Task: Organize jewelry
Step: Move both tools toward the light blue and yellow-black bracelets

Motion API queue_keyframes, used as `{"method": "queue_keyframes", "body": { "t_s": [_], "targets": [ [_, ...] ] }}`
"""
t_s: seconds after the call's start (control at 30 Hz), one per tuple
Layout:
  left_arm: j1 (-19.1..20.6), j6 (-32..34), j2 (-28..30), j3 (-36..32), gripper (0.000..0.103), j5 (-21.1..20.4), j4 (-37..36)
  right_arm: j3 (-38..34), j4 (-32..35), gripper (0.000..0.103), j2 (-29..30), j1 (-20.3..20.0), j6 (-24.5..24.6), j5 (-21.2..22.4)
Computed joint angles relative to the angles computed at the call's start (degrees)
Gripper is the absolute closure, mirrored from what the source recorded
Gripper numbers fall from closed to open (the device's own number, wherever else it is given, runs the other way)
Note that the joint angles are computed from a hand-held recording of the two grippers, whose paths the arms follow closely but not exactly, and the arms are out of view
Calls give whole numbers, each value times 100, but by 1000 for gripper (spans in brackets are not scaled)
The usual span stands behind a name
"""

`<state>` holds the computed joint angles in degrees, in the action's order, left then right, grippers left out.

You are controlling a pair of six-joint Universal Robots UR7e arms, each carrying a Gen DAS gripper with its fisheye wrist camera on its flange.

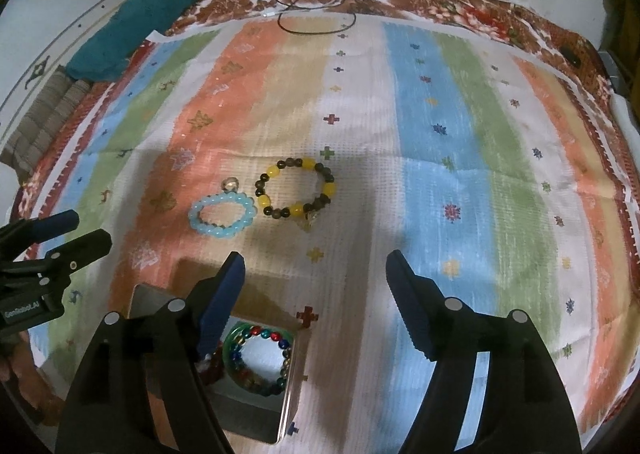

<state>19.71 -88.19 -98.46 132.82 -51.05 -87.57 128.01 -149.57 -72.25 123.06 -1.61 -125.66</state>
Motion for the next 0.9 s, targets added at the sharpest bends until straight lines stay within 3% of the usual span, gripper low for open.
{"method": "queue_keyframes", "body": {
  "t_s": [0.9],
  "targets": [
    [1343, 1613, 598, 85, 29, 134, -1471, -508, -61, 29, 889, -518, -68, -52]
  ]
}}
